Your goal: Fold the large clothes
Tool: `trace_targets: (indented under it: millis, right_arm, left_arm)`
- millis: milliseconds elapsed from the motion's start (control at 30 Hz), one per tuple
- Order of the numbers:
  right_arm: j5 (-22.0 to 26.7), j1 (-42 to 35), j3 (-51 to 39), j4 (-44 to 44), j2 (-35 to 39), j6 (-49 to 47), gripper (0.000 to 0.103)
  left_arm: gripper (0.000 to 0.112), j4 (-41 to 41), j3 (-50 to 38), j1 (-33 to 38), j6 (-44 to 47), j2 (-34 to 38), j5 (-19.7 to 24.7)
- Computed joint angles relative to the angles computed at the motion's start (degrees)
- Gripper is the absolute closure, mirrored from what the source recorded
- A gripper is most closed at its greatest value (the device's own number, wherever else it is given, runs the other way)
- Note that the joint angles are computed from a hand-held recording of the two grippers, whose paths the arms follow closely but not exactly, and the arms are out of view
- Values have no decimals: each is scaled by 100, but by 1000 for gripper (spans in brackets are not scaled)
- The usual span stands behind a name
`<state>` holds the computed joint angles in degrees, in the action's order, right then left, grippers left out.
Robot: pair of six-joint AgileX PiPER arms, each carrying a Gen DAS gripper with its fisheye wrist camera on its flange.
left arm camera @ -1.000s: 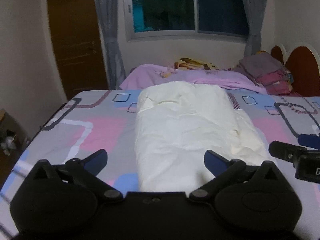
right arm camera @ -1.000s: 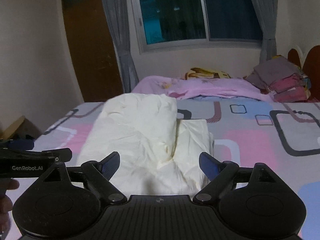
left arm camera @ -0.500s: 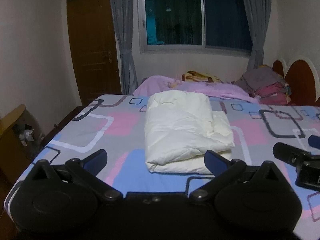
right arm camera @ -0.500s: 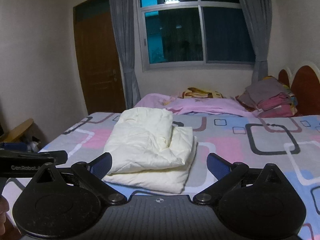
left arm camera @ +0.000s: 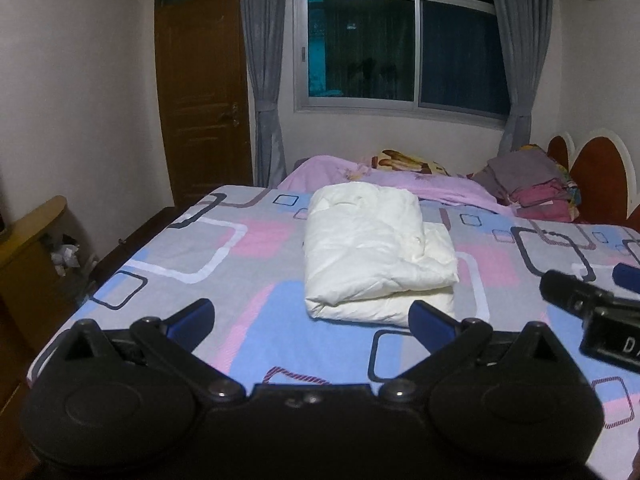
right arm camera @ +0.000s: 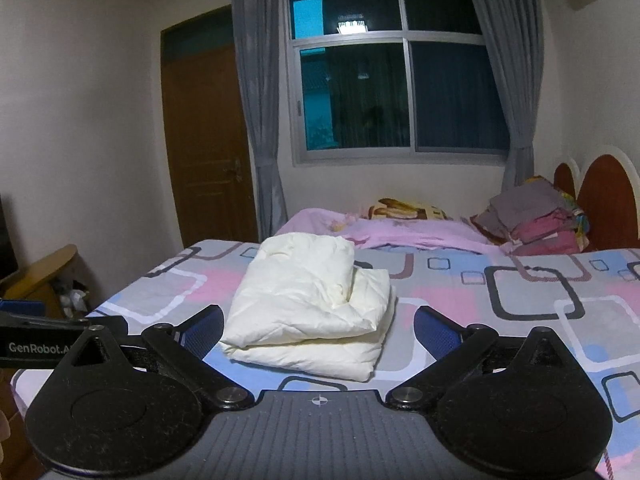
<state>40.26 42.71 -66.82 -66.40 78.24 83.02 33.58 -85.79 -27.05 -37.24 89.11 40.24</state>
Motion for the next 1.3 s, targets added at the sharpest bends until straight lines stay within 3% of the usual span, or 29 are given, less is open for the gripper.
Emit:
trace_targets:
  millis: [367, 1300]
  right_arm:
    - [289, 138, 55, -103, -138, 120, 3]
    - [-10, -139, 21, 56, -30, 7, 3]
  left_arm:
    - [10, 162, 213, -27, -103, -151, -21]
    - [10, 79, -107, -69, -120, 15, 205]
